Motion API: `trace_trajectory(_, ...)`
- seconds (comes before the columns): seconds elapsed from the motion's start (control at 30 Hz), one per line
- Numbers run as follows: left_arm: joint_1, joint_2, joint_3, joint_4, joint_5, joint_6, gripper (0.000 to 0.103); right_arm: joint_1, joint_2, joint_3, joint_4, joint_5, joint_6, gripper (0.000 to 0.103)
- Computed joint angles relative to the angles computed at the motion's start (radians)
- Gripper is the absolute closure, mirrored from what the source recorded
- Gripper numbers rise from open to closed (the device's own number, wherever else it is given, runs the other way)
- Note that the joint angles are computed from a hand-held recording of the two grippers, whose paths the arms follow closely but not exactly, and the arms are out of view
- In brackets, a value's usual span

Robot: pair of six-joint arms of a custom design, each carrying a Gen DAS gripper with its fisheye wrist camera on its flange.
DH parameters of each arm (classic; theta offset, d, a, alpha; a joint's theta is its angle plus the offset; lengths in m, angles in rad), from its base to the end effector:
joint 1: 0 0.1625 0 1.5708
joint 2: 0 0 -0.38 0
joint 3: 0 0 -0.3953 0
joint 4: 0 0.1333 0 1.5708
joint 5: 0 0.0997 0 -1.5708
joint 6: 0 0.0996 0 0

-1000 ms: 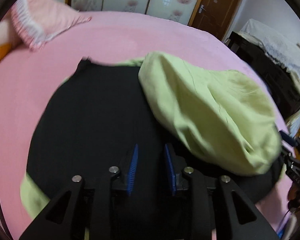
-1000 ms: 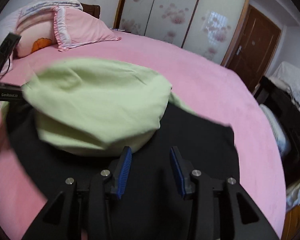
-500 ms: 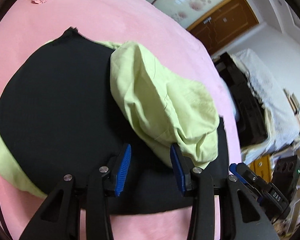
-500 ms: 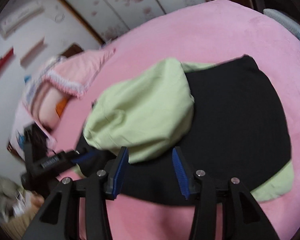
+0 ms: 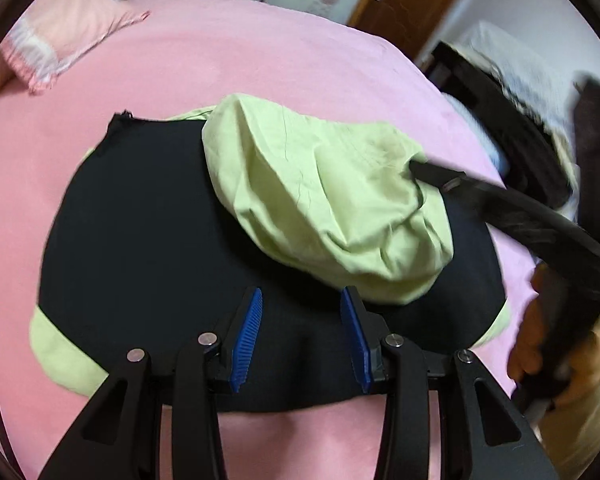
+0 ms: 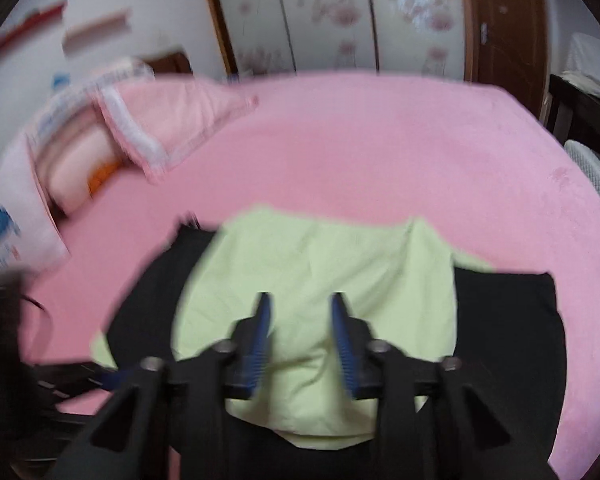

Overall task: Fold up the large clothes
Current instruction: 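Release the hood and smooth it flat with both grippers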

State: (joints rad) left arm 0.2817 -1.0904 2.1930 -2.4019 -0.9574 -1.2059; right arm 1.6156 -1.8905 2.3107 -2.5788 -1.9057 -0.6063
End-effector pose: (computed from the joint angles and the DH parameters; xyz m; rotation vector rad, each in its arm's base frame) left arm -0.3583 -0.3022 0.0415 0.2219 2.6091 -0.6720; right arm 0.1173 -0.3717 0.3390 0.7037 -2.4993 0.6327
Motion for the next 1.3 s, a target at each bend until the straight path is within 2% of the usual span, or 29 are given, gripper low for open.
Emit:
trace_trajectory(0.13,-0.018,0.000,0.006,-0.045,0.077,0.033,0.061,-0.084,-0.026,0.064,0.026,-0.009,-0.031,0.087)
trace_trajectory(0.2,0.003,0.032,-0.020,-0.090,0.110,0.052,0.060,-0.134,-0.049,0.111,0.022,-0.016,-0.060,0.087)
trace_trajectory(0.27,0.021,0.079,-0.046,-0.143,0.134,0.062,0.060,-0.175,-0.085,0.148,0.000,0.014,-0.090,0.087)
trace_trajectory(0.37,0.058,0.166,-0.105,-0.179,0.163,0.074,0.060,-0.205,-0.111,0.164,-0.009,0.061,-0.076,0.087)
trace_trajectory(0.43,0.081,0.209,-0.133,-0.161,0.172,0.058,0.060,-0.223,-0.120,0.176,-0.023,0.084,-0.074,0.087)
trace_trajectory(0.5,0.108,0.239,-0.152,-0.108,0.151,0.004,0.060,-0.242,-0.132,0.196,-0.048,0.100,-0.102,0.087)
trace_trajectory(0.57,0.127,0.254,-0.142,-0.106,0.128,-0.017,0.061,-0.257,-0.147,0.217,-0.067,0.109,-0.138,0.087)
trace_trajectory(0.7,0.108,0.280,-0.116,-0.114,0.157,0.015,0.061,-0.298,-0.192,0.244,-0.061,0.148,-0.190,0.087)
trace_trajectory(0.87,0.103,0.284,-0.114,-0.115,0.166,0.037,0.061,-0.303,-0.204,0.259,-0.083,0.154,-0.201,0.087)
trace_trajectory(1.0,0.080,0.257,-0.119,-0.069,0.154,0.027,0.058,-0.261,-0.184,0.254,-0.101,0.102,-0.199,0.087)
trace_trajectory(1.03,0.072,0.251,-0.121,-0.063,0.150,0.028,0.054,-0.253,-0.184,0.250,-0.094,0.092,-0.197,0.087)
trace_trajectory(1.1,0.060,0.232,-0.122,-0.045,0.150,0.022,0.038,-0.230,-0.189,0.235,-0.067,0.069,-0.183,0.087)
trace_trajectory(1.13,0.054,0.226,-0.125,-0.025,0.154,0.008,0.019,-0.219,-0.196,0.229,-0.053,0.062,-0.174,0.087)
trace_trajectory(1.17,0.041,0.214,-0.127,0.004,0.164,-0.019,0.014,-0.209,-0.207,0.223,-0.036,0.059,-0.168,0.087)
trace_trajectory(1.3,-0.005,0.175,-0.136,0.068,0.186,-0.048,0.014,-0.173,-0.262,0.190,0.065,0.064,-0.133,0.087)
